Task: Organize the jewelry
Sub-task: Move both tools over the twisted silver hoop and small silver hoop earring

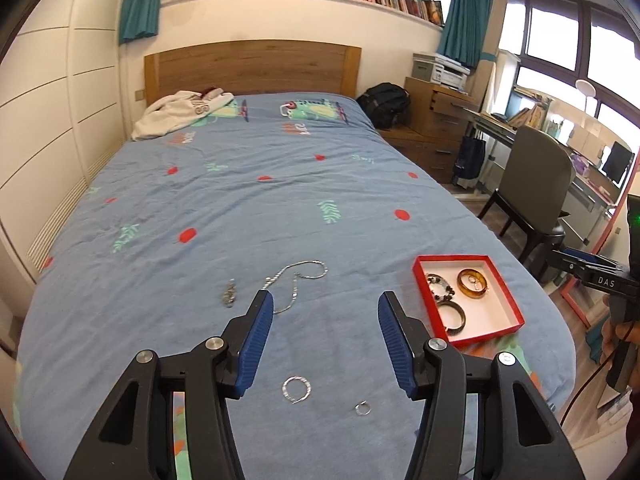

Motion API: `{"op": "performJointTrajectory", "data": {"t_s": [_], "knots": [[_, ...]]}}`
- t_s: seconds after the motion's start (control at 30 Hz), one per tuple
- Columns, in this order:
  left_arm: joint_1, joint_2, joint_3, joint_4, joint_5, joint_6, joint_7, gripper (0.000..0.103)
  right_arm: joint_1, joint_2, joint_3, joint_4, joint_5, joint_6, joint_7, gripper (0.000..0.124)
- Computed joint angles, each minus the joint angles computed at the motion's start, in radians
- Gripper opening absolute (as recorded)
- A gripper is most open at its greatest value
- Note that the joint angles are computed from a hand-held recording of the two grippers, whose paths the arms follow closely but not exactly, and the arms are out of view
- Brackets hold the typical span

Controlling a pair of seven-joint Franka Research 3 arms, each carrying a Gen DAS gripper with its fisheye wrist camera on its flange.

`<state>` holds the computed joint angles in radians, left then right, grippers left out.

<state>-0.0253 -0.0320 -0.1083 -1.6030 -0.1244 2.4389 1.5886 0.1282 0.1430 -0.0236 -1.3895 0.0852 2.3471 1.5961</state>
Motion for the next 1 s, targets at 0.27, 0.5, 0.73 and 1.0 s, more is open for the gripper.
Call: {"op": "performJointTrajectory", "data": {"t_s": [0.27,0.5,0.73,1.0], "knots": [[0.015,-0.119,0.04,-0.133,-0.008,0.034,0.005,0.054,0.034,-0.054,0.025,-0.053,-0.005,0.02,-0.013,0.078],[0.026,-0.173,0.075,-0.214,-0.006,0.053,-0.001,0.054,0.057,-0.068,0.042,-0.069,0.016,0.035,-0.034,0.078],[0.049,-0.172,0.095,-0.251,0.008,0.045,-0.017,0.054,0.085,-0.032,0.057,-0.052,0.032,0.024,-0.072,0.078],[0.069,-0.115,0.096,-0.238,-0.015,0.038,-0.017,0.054,0.108,0.046,0.073,0.002,0.105,0.022,-0.155,0.078]]}}
